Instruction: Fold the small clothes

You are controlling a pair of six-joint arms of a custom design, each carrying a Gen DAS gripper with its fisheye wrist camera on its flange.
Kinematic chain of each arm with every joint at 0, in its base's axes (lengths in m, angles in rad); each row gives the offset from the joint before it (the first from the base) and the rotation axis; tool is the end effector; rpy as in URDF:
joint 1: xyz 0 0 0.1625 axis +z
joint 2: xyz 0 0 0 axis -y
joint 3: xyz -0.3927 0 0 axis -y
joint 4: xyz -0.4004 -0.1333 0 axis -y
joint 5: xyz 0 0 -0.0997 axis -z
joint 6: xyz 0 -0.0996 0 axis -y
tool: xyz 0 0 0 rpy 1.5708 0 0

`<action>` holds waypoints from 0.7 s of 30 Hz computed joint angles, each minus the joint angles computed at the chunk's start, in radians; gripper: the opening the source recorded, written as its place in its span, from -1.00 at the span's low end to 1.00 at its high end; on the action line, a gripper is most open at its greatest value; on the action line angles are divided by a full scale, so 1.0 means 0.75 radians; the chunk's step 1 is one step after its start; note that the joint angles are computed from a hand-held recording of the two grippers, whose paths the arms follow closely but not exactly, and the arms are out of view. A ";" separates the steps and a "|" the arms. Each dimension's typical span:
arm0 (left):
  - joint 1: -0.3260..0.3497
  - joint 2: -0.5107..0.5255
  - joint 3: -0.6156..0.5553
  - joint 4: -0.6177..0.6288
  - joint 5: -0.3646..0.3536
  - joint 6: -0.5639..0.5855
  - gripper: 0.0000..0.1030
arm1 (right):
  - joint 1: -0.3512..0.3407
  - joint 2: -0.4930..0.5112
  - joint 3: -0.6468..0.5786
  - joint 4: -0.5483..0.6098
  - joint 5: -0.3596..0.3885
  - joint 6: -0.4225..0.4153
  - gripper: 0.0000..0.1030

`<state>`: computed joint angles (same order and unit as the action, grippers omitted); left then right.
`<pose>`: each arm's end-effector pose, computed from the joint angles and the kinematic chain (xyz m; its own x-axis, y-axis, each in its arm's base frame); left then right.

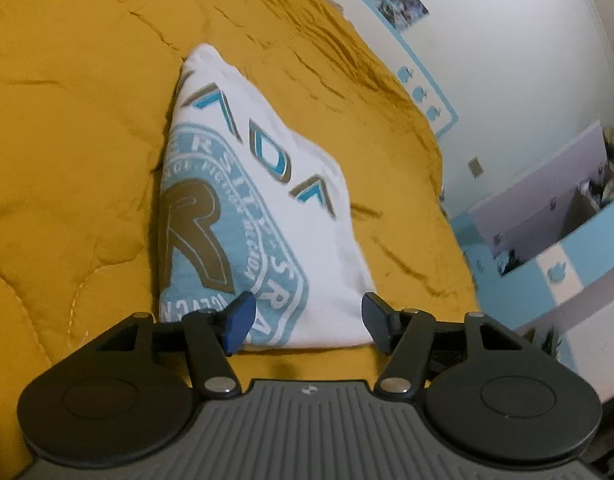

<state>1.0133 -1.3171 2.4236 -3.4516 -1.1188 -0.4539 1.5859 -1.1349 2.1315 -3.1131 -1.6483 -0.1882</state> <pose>-0.0678 -0.4430 0.1903 -0.9971 -0.0712 0.0260 -0.0656 0.6403 -0.7653 0.1334 -0.5181 0.1492 -0.9775 -0.1352 0.1621 -0.1993 0.8443 -0.4975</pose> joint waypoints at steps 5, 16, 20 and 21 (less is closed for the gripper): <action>-0.098 -0.064 0.051 0.011 0.250 -0.044 0.39 | 0.067 -0.031 0.032 -0.070 0.056 -0.238 -0.39; -0.128 -0.026 0.068 0.010 0.290 -0.065 0.38 | 0.183 0.111 0.042 -0.468 -0.286 -0.294 -0.38; -0.139 -0.040 0.052 0.080 0.310 -0.074 0.39 | 0.153 0.058 0.099 -0.426 -0.011 -0.450 -0.07; -0.141 -0.045 0.047 0.107 0.319 -0.086 0.39 | 0.152 0.053 0.087 -0.341 0.017 -0.473 -0.03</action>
